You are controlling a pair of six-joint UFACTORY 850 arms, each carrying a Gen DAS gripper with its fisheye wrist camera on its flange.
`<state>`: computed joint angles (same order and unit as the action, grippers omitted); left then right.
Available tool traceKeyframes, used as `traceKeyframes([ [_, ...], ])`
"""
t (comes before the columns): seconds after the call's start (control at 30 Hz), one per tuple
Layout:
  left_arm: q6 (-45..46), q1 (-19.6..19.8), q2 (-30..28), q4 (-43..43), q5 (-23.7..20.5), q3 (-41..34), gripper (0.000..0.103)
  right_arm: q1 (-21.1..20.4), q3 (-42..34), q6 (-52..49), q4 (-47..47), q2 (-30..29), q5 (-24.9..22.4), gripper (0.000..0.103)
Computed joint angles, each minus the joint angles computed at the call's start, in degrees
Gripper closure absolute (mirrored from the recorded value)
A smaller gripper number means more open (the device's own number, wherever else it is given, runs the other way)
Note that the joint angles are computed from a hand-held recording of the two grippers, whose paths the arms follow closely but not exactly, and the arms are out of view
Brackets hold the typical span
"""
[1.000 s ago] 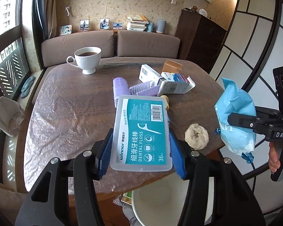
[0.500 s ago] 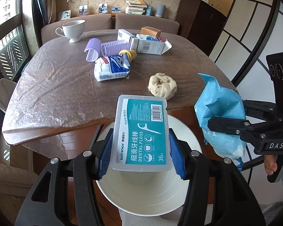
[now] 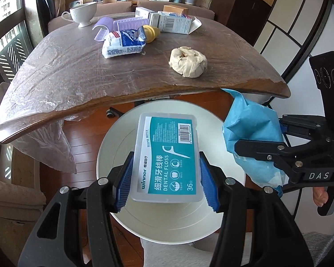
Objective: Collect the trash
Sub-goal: 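Open the right tool to drop the blue bag while the left tool releases the floss box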
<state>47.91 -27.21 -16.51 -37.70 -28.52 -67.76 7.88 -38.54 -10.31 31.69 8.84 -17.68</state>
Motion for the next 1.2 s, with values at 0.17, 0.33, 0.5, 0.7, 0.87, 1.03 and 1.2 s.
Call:
traceKeyframes([
  [0.17, -2.07, -0.31, -1.85, 2.69, -0.18, -0.78, 0.047, -0.02, -0.33, 1.88, -0.63, -2.34, -0.20, 0.056],
  [0.33, -3.99, -0.46, -3.18, 5.05, -0.09, -1.22, 0.047, 0.46, -0.80, 5.72, -3.75, -4.10, -0.21, 0.056],
  [0.5, -5.22, -0.47, -4.43, 6.27, 0.03, -1.50, 0.047, 0.88, -1.23, 7.60, -5.11, -5.71, -0.08, 0.056],
  [0.7, -6.50, -0.35, -5.59, 7.90, -0.18, -1.90, 0.047, 1.61, -1.66, 10.95, -8.16, -7.09, -0.25, 0.056],
  [0.87, -7.88, -0.42, -6.90, 9.96, -0.19, -2.56, 0.047, 2.09, -2.03, 13.77, -10.26, -8.36, -0.29, 0.056],
  [1.03, -8.89, -0.43, -7.97, 12.04, 0.03, -3.04, 0.047, 2.32, -2.49, 15.52, -10.69, -9.41, -0.43, 0.056],
  [1.2, -9.91, -0.53, -8.84, 13.97, 0.10, -3.41, 0.047, 2.96, -3.17, 19.68, -13.37, -10.55, -0.61, 0.056],
])
